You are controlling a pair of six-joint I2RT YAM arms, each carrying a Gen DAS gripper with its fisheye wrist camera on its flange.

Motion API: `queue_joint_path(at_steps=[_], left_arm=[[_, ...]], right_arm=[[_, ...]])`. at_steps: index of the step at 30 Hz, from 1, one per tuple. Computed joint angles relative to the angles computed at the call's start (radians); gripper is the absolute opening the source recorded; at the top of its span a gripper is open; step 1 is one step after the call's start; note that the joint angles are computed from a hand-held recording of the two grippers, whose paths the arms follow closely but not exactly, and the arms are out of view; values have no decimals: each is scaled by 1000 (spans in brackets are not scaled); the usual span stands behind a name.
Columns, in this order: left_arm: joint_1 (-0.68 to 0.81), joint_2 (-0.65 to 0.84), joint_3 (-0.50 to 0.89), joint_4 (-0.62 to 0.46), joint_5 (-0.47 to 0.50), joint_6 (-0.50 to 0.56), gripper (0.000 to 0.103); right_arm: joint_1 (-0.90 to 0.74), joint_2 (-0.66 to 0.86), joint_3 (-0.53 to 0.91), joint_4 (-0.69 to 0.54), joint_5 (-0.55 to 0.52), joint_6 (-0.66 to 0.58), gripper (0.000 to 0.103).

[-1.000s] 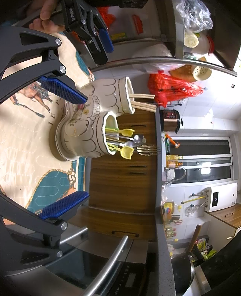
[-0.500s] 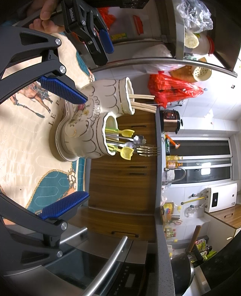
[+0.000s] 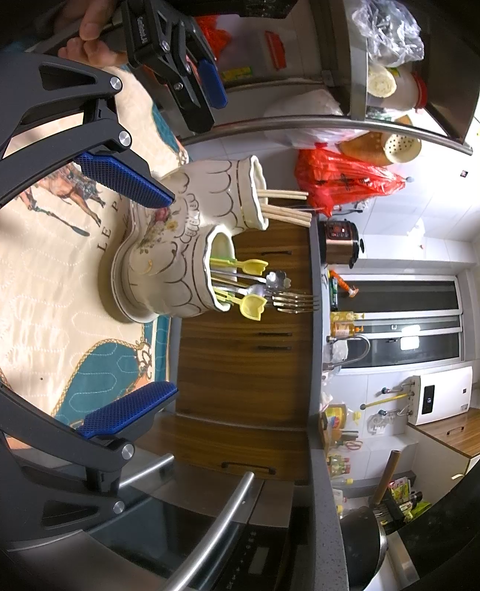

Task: Organize utensils

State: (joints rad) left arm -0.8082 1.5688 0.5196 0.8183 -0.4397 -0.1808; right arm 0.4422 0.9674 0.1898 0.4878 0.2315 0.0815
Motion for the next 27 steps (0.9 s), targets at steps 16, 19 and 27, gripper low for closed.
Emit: queue_joint_path(at_steps=[16, 19, 27], left_arm=[[0, 5, 2, -1, 1, 0, 98], [0, 6, 2, 0, 0, -1, 98], [4, 6, 1, -3, 13, 4, 98]], right_arm=[[-4, -1, -2, 2, -5, -2, 94], [-3, -1, -2, 3, -3, -1, 94], [-2, 0, -2, 2, -2, -1, 95]])
